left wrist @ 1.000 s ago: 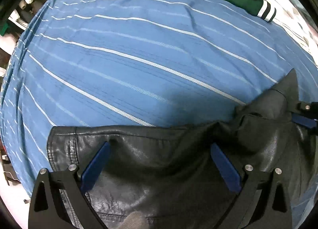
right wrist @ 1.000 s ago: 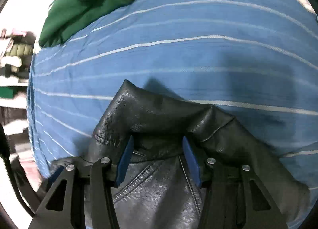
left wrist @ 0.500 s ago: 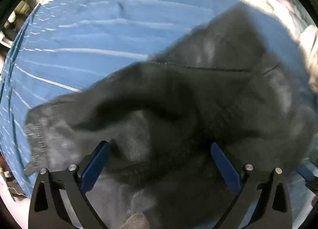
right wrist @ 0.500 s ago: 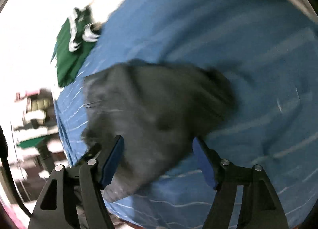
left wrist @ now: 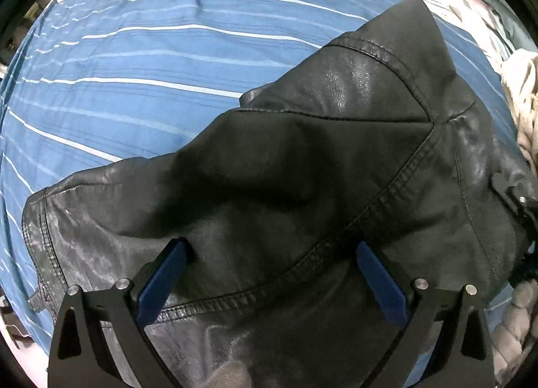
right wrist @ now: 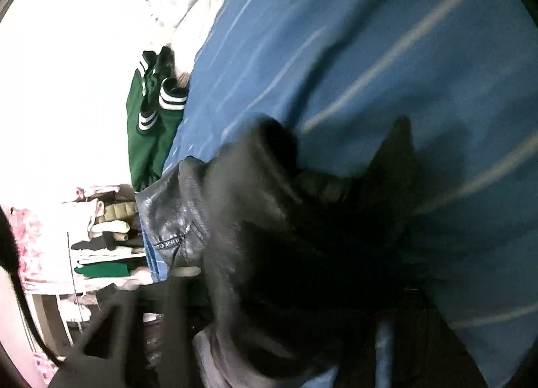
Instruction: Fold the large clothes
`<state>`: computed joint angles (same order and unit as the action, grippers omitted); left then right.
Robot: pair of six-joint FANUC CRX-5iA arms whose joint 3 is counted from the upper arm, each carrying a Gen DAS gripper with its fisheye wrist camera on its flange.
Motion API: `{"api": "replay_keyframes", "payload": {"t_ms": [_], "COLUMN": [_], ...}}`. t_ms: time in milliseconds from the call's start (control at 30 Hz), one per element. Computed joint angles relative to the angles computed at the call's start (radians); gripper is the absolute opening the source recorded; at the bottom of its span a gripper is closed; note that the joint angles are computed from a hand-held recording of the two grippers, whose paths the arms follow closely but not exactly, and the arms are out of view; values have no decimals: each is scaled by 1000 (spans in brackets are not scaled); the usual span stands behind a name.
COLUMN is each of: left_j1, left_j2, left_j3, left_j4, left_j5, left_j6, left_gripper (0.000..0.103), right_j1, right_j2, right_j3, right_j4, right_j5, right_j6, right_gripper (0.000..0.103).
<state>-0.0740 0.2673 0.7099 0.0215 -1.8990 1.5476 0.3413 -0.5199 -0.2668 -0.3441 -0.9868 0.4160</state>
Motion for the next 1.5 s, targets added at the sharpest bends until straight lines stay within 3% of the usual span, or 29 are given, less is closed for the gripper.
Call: {"api": "replay_keyframes", "payload": {"t_ms": [167,300,433,667,800,933,1033,1133,1200,1233,1400,1500], "left_j1": [24,79,145,465,686,837,950,1054,1104,1124,1105,1039], "left_j2": [-23,-35,-118,-327,-452,-532,-586,-626,-631,-630,-587,-569], "left_j3": [-44,-45,-50,-116,-187,-264,-320,-330,-307,-288,-168,-164], "left_j4": [39,90,45,-25,-91,-135,-133,-114,-97,-86,-50,-20], "left_j5": [19,-3,-43,-167,-218,-222,-217,-220,-231,-238,-243,-206], "left_j6": [14,51,59,-8,-83,-120,-151,-194,-213,-217,-164,-114], "left_gripper": [103,103,103,103,103,103,103,103,103,103,103,103], "right_j1": [91,162,223,407,516,624,694,734,754,747,665,601], "right_j2": [12,72,165,385,590,775,947,1023,1002,997,917,933], "right_j3": [87,219,386,736,967,1140,1305,1384,1373,1383,1404,1507], "right_j4": [97,137,155,143,63,0,-69,-85,-59,-73,-108,-58], "right_j5": [1,-86,-166,-316,-410,-524,-698,-779,-754,-761,-782,-888], "right_j6": [-11,54,132,286,375,413,408,465,513,512,443,363], "right_gripper": [25,23,22,22,22,22,30,52,68,88,91,91]}}
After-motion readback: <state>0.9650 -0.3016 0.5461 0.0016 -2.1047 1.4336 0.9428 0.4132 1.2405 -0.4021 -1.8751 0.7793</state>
